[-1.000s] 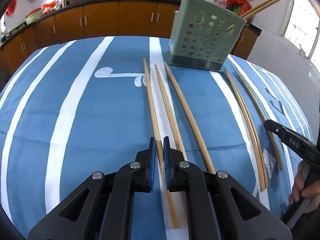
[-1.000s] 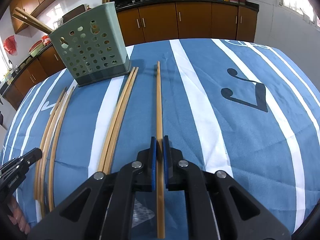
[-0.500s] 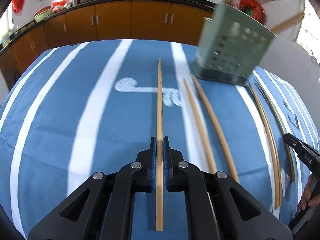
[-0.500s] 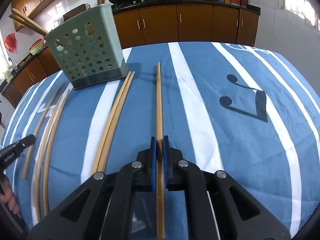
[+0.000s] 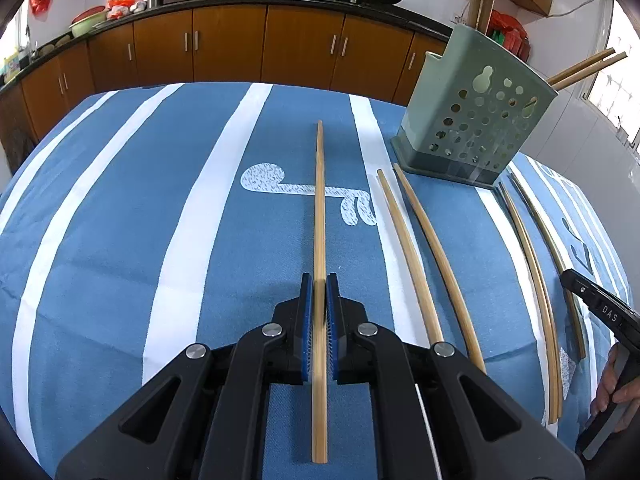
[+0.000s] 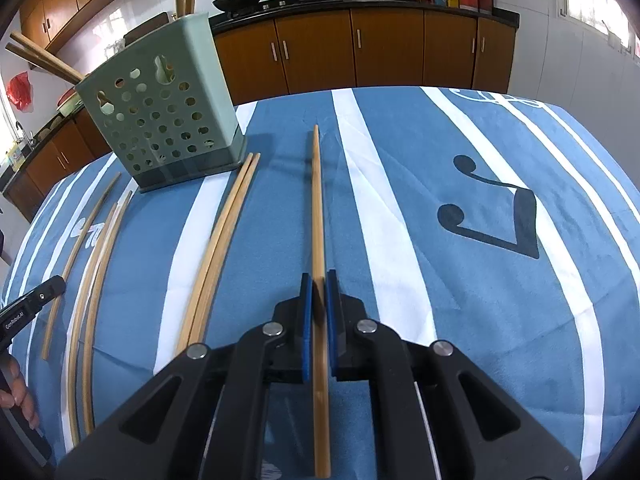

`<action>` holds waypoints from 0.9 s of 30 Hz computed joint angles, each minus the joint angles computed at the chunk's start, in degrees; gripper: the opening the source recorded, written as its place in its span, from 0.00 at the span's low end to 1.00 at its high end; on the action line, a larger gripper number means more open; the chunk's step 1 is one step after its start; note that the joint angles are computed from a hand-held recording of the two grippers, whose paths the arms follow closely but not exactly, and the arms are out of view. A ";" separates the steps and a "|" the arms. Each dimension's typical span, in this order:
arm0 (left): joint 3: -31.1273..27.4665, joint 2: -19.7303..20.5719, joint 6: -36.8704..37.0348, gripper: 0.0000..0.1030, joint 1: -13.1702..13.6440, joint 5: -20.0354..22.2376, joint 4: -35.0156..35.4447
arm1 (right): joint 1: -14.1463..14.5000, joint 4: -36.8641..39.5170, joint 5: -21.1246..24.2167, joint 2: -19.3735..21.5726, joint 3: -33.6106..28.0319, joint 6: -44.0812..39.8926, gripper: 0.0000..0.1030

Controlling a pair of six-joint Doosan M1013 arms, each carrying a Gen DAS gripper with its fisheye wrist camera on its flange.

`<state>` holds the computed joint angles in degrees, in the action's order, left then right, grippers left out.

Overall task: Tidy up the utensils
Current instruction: 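Hold the chopstick in the right gripper, then open it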

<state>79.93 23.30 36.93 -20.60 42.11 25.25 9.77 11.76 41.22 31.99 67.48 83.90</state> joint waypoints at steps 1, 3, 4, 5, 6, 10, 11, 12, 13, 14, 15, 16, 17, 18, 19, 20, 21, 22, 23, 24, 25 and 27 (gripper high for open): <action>-0.06 0.03 -0.01 0.08 -0.01 0.09 0.06 | -0.01 0.05 0.01 0.00 0.00 -0.02 0.08; -0.19 0.12 -0.21 0.08 -0.08 0.31 0.24 | 0.00 0.04 0.03 0.03 -0.05 0.00 0.08; -0.15 0.10 -0.53 0.08 -0.11 0.38 0.40 | -0.02 0.24 0.06 0.05 -0.08 -0.07 0.08; -0.22 0.14 -0.67 0.08 -0.16 0.50 0.51 | -0.05 0.43 0.07 0.05 -0.08 -0.13 0.08; -0.26 0.16 -0.68 0.08 -0.18 0.58 0.57 | -0.09 0.65 0.08 0.04 -0.05 -0.24 0.08; -0.27 0.17 -0.79 0.08 -0.22 0.54 0.55 | -0.15 1.11 0.12 0.02 -0.03 -0.44 0.08; -0.28 0.16 -0.80 0.08 -0.25 0.63 0.65 | -0.13 0.85 0.17 0.02 -0.05 -0.55 0.08; -0.29 0.14 -0.70 0.08 -0.39 0.91 0.89 | -0.01 0.26 0.15 -0.13 0.13 -0.87 0.08; -0.30 0.12 -0.38 0.08 -0.51 1.19 1.04 | 0.01 0.22 0.15 -0.30 0.40 -1.31 0.08; -0.23 0.06 -0.09 0.08 -0.63 1.40 1.17 | -0.01 0.50 0.25 -0.46 0.63 -1.83 0.08; -0.03 -0.10 0.03 0.08 -0.73 1.41 1.09 | -0.08 0.92 0.35 -0.62 0.87 -2.28 0.08; 0.21 -0.27 0.15 0.08 -0.74 1.23 0.82 | -0.19 1.39 0.38 -0.82 1.16 -2.66 0.08; 0.40 -0.41 0.22 0.08 -0.79 1.18 0.68 | -0.26 1.72 0.40 -0.93 1.34 -2.87 0.08; 0.58 -0.55 0.26 0.08 -0.88 1.19 0.73 | -0.32 2.03 0.42 -1.00 1.46 -3.02 0.08; 0.68 -0.62 0.23 0.08 -0.97 1.26 0.89 | -0.34 2.22 0.39 -1.08 1.59 -3.07 0.08; 0.80 -0.68 0.08 0.08 -1.11 1.34 1.24 | -0.32 2.16 0.35 -1.11 1.65 -3.04 0.08; 0.92 -0.75 -0.02 0.08 -1.25 1.42 1.54 | -0.29 2.03 0.39 -1.15 1.69 -2.84 0.08; 1.00 -0.80 -0.05 0.08 -1.35 1.47 1.61 | -0.32 2.14 0.57 -1.16 1.65 -2.76 0.08; 1.08 -0.86 -0.04 0.08 -1.39 1.45 1.63 | -0.41 2.71 0.90 -1.19 1.61 -2.87 0.10; 1.17 -0.92 -0.03 0.08 -1.44 1.45 1.65 | -0.51 3.16 1.13 -1.21 1.60 -3.04 0.12; 1.20 -0.94 0.02 0.08 -1.46 1.47 1.67 | -0.63 3.96 1.40 -1.31 1.69 -3.51 0.17; 1.20 -0.95 0.20 0.08 -1.49 1.55 1.66 | -0.65 4.00 1.40 -1.60 2.06 -3.81 0.23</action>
